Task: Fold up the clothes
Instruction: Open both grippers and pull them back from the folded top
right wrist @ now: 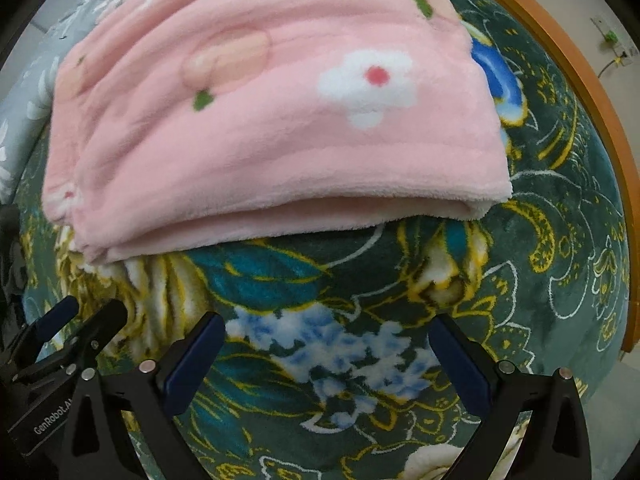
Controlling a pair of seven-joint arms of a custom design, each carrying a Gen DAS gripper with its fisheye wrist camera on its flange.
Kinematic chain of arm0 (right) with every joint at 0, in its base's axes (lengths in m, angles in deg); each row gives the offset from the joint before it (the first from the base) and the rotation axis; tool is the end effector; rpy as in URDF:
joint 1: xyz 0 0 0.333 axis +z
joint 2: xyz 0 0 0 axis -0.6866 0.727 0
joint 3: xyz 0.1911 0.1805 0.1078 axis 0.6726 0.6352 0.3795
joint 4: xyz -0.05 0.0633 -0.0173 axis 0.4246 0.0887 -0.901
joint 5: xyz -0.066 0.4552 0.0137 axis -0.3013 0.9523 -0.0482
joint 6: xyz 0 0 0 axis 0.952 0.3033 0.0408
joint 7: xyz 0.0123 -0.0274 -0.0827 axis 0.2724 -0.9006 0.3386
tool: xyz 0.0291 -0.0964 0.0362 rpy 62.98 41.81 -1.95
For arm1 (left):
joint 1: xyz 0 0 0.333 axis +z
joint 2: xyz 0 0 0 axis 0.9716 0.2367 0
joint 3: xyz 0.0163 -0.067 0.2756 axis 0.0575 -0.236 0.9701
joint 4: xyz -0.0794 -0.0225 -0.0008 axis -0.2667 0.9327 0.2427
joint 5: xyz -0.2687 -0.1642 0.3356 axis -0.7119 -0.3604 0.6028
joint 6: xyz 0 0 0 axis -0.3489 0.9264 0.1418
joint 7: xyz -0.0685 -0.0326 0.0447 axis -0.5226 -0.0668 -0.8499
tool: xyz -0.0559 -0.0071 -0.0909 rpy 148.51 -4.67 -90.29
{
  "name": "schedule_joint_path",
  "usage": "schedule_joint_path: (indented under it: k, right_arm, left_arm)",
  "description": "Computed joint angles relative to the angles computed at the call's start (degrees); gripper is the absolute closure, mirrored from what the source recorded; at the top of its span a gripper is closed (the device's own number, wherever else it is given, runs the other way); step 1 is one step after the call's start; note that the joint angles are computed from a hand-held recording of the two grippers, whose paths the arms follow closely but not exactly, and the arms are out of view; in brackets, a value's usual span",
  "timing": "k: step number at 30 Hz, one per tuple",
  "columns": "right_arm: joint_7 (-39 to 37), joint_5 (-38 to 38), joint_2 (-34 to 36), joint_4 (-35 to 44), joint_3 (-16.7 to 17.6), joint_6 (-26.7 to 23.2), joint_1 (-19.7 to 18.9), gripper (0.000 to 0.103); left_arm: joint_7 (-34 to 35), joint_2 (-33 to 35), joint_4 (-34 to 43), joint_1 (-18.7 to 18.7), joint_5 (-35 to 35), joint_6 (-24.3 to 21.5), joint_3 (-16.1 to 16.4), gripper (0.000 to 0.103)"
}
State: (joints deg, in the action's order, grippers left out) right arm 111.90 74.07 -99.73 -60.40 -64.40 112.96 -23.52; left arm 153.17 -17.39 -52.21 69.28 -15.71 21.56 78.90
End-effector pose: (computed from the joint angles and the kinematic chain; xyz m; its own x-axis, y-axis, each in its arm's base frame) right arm 0.3855 0.2689 0.5402 -0.5684 -0.8228 0.0018 -0.8227 0.5683 0.0139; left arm 0.5957 -0.1837 0.5261 -0.2083 -0.9686 0.1355 -0.9768 0.1992 -0.0782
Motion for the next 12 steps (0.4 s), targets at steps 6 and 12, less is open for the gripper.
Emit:
schedule_joint_path:
  k: [6,12]
  right_arm:
    - [-1.0,-1.2,2.5,2.1,0.1,-1.1,0.1,0.000]
    - [-1.0,-1.5,4.3,4.2,0.2,-1.4,0.4,0.000]
  left_arm:
    - [3.2,0.8,0.1,0.4,-1.6,0.2,0.3,0.014]
    - [3.9,0.5,0.0,0.9,-4.1,0.7,0.6,0.014]
